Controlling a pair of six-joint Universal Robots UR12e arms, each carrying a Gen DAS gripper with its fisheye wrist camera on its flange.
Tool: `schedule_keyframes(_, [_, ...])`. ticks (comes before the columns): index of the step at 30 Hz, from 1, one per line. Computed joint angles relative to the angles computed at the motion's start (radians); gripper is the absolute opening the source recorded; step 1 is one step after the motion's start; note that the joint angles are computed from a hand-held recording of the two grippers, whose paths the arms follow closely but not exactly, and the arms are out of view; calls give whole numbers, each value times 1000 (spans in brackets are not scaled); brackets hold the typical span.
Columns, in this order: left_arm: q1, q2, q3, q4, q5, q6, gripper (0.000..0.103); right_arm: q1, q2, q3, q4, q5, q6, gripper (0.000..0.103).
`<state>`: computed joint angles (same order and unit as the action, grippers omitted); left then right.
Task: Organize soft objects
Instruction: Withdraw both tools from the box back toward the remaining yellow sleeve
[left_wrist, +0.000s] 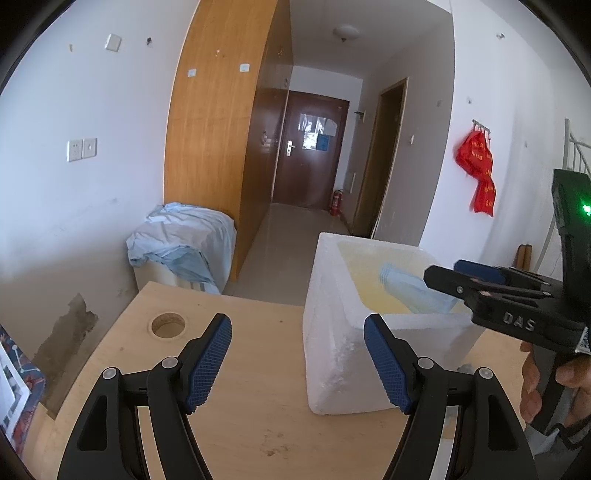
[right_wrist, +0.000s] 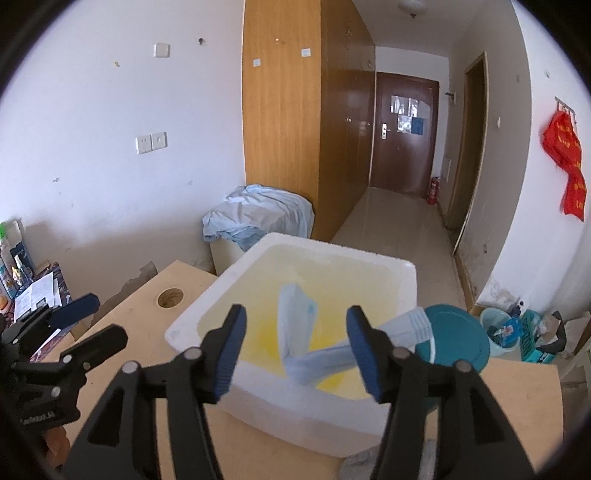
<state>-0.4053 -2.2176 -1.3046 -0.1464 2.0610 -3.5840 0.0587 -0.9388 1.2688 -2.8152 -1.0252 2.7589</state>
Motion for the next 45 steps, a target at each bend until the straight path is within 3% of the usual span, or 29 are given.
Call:
schedule_keyframes(19, [-44,22,-26,6,7,23,76,-49,-92,153,-71,77,1,71])
schedule_keyframes(36, [-83,11,-33,-35,-93,29,76,-103,-184,318,-80,9,39,71])
schedule_keyframes(45, [-105,37,-75,10,-127,23,76,-135,-272,431,-114,-18,40,71])
